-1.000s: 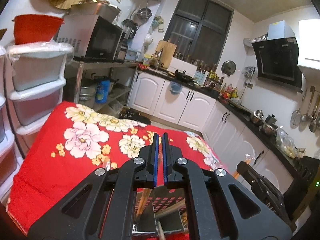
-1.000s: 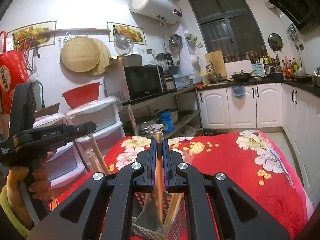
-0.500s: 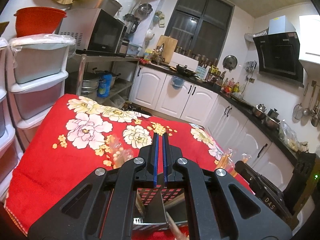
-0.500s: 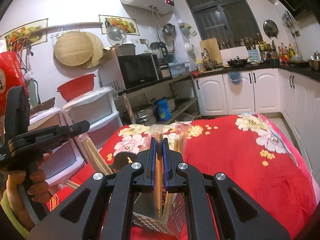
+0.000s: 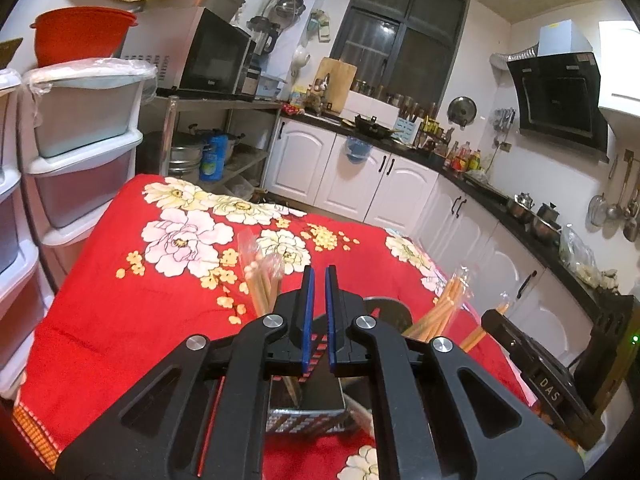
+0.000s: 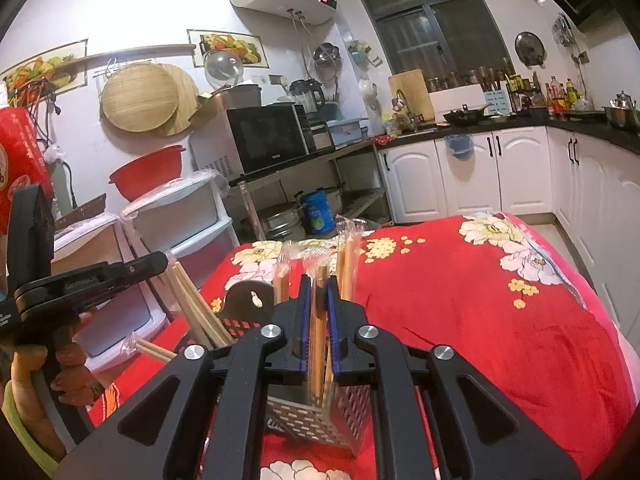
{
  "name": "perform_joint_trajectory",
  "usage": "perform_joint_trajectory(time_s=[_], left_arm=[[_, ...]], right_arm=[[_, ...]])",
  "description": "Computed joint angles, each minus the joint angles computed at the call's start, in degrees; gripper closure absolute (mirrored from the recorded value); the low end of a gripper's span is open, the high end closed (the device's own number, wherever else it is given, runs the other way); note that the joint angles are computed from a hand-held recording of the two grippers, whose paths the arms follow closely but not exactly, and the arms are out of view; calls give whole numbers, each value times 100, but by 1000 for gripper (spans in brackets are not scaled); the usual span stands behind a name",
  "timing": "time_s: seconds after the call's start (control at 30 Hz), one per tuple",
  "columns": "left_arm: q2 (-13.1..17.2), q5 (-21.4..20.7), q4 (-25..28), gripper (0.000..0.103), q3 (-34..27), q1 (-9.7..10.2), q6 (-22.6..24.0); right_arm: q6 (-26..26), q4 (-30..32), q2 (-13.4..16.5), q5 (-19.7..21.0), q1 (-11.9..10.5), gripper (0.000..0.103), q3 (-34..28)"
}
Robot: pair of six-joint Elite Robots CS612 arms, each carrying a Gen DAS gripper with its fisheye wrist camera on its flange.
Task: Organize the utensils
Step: 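Open both grippers to release the chopsticks into the caddy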
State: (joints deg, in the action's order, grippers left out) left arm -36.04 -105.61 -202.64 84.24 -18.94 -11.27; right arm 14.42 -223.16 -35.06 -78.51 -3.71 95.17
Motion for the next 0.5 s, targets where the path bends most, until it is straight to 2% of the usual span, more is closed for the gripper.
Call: perform_joint_trajectory(time_s=[0.17, 0.3, 0.4, 0.5], left_arm=[[-17, 23, 12, 92, 59, 32, -39], [-51, -15, -7, 84, 140, 63, -93], [-89, -14, -46, 70, 218, 79, -102], [-137, -67, -135, 62, 322, 102, -102]], right_arm=[[13, 145, -18, 40, 6, 89, 76], [2, 154, -41, 11, 37, 81, 139], [-10, 125, -56, -31, 56, 76, 192], [5, 128, -67, -52, 62, 70, 230]])
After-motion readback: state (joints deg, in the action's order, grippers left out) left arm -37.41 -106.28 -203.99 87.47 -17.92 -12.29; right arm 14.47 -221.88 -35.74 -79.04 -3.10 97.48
